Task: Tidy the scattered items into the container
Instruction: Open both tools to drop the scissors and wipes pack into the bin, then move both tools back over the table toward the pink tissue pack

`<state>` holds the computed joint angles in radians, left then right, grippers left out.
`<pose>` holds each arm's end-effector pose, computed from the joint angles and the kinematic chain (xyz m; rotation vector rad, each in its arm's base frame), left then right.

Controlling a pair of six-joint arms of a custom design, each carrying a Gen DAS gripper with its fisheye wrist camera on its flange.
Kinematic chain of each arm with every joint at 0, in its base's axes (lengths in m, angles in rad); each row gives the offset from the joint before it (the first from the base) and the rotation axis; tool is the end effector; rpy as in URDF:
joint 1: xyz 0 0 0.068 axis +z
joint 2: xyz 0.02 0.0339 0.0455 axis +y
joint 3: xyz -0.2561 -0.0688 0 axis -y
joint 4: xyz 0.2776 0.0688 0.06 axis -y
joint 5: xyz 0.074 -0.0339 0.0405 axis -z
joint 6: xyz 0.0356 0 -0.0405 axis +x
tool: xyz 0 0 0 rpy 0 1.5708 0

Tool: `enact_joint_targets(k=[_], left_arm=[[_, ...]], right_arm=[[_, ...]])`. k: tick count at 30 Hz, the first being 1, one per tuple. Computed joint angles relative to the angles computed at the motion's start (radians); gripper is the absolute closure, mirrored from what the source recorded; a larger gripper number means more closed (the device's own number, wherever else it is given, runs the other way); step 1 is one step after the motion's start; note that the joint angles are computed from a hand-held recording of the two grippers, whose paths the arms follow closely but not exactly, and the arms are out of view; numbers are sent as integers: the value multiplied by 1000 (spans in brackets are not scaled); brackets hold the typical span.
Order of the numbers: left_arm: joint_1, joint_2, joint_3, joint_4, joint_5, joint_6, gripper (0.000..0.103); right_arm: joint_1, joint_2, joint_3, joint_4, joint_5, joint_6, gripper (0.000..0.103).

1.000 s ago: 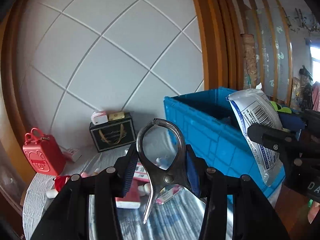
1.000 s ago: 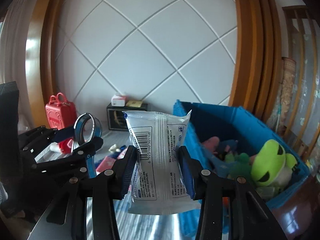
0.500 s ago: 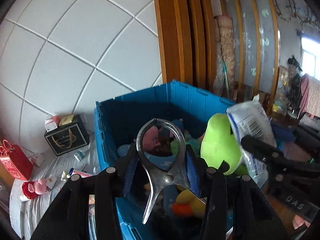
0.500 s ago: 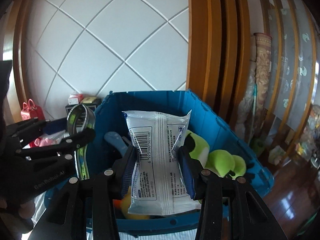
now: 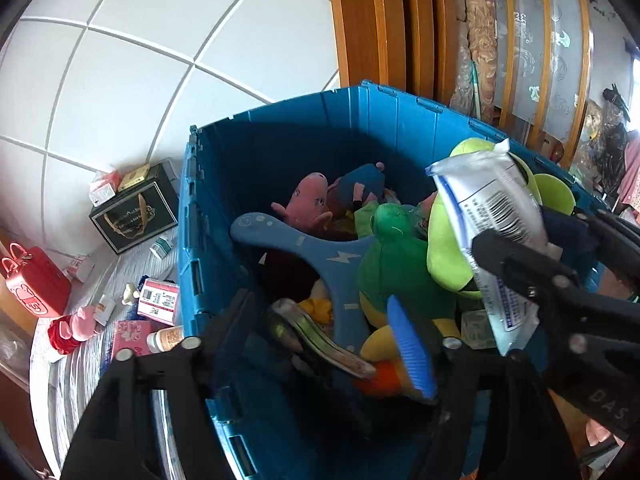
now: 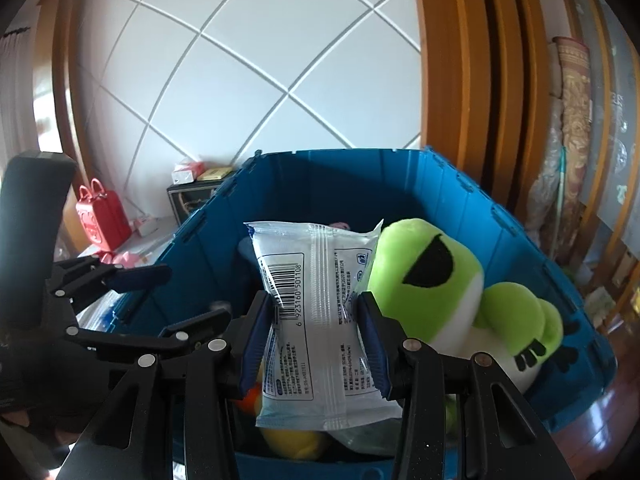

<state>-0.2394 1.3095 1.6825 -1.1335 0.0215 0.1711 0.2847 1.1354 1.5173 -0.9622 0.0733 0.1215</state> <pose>0.2620 -0.0647 0.4424 0.4858 2.2807 -0.0592 0.2299 0.0646 0.4448 -0.1330 2.1494 0.1573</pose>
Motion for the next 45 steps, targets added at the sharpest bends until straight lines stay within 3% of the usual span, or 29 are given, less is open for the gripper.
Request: enact_joint_targets(k=[13,17,20,22,23,24,33,40,45], left_arm=[[104,-64,-36,-13,69,12,32],[118,-75,-50,-15,76,17,32],[129,-90,-62,-15,90,21,32],[134,-103,-69,-18,102,21,32],[137,-110,-74,-20,108,20,32],[137,-118,-79,-21,110,18,32],[158,-210,-137,-39,156,6,32],[203,-263,-156,-59,193,12,32],[381,-286,-157,-85,323,95,32]], right_arm=[[80,88,90,-8,-21,-12,58],[95,93,102,-1,-6,-4,37],[107,79,104,-9,11,5,36],[110,64,103,-26,29,19,23],[111,51,98,-33,39,27,8],[111,32,88,-38,45,35,0],[109,-119,23,-69,89,81,0],[177,-147,3,-99,145,118,0],[315,-120,29,-115,275,180,0]])
